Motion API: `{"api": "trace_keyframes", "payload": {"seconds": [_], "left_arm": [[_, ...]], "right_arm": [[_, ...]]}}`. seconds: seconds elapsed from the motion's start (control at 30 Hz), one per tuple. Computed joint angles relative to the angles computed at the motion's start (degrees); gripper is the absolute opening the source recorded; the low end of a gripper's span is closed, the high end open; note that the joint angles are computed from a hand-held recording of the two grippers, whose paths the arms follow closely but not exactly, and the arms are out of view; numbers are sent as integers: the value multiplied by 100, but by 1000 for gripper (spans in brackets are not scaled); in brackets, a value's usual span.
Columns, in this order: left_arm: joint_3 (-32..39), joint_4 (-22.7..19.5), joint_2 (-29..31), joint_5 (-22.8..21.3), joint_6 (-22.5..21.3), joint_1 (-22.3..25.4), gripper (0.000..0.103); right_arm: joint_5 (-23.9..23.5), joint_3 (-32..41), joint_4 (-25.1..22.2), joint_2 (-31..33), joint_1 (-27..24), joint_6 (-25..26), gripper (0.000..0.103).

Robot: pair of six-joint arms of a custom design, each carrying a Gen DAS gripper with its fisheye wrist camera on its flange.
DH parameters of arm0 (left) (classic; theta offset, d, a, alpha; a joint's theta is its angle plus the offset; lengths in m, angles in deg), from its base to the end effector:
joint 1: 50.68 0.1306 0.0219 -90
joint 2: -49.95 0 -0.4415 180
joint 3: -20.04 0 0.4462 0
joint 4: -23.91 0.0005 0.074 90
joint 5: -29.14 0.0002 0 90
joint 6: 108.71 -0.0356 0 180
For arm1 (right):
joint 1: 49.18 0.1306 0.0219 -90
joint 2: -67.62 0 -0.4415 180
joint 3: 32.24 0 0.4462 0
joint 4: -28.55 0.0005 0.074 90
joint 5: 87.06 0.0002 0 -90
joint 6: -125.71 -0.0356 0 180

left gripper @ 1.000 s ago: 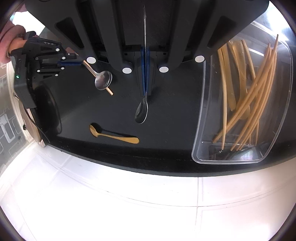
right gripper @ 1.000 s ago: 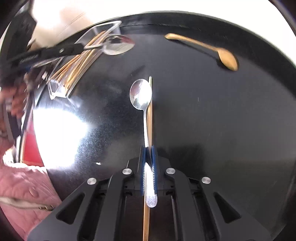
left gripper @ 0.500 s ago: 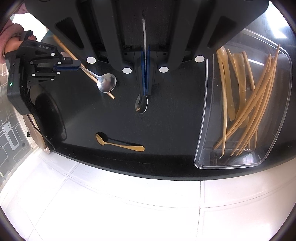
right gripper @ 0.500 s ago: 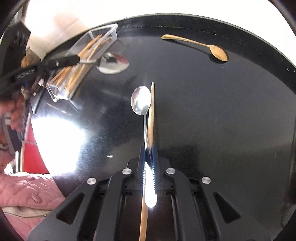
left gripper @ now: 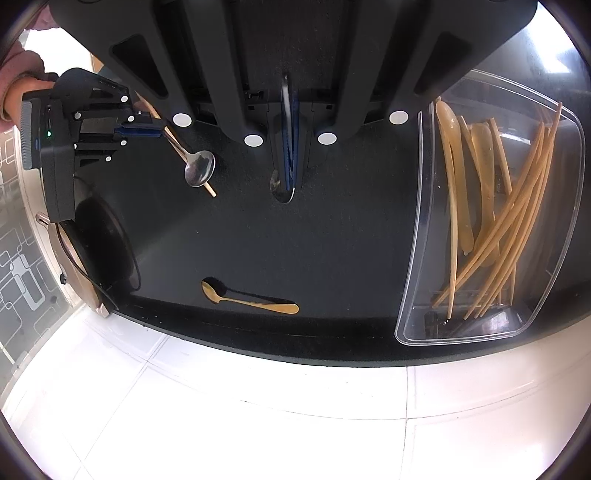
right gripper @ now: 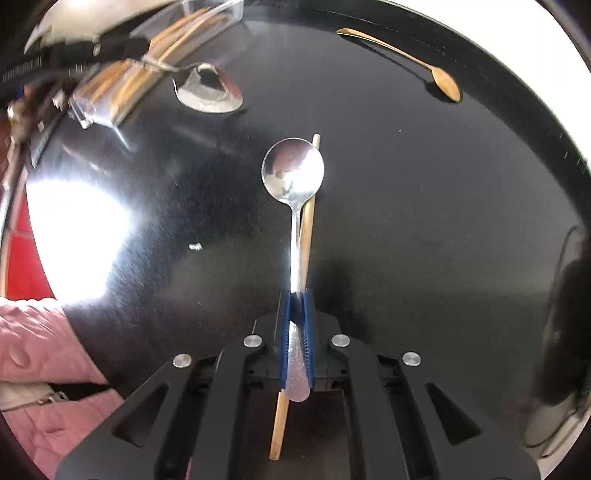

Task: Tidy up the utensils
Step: 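Carry the silver knife and silver spoon with both tools toward the clear tray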

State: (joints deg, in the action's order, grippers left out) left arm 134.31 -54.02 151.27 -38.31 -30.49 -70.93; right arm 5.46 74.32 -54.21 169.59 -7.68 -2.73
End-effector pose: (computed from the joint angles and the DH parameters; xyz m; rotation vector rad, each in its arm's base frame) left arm 0.5472 -0.2169 0.5666 0.8532 2.5429 -0.5767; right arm 0.4361 0.3831 0.4909 -0.0721 2.9508 0.1467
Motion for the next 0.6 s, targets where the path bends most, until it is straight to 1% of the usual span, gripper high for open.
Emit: {"api": "trace_keyframes", "payload": {"seconds": [0.07, 0.2, 0.3, 0.37, 0.5, 0.57, 0.6], "left_arm": [[-15, 9, -15, 24, -8, 4, 0], [-38, 21, -24, 53, 37, 27, 0], [-42, 23, -27, 72, 48, 19, 0], [-38, 21, -25, 95, 8, 13, 0], [-58, 17, -29, 76, -96, -2, 0], [-74, 8, -26, 118, -66, 7, 0], [-74, -2, -20, 146, -44, 16, 0]], "right_arm": [[-61, -35, 198, -93, 1, -191, 7], [-476, -310, 851, -392, -93, -759, 7], [-792, -617, 1246, -588, -154, -1157, 7], [-985, -747, 1364, -605, -199, -1301, 7], [-1368, -971, 1657, -569, -114, -1646, 6], [-1514, -1127, 2029, -621, -46, -1901, 4], [-1519, -1136, 2101, -605, -41, -1959, 4]]}}
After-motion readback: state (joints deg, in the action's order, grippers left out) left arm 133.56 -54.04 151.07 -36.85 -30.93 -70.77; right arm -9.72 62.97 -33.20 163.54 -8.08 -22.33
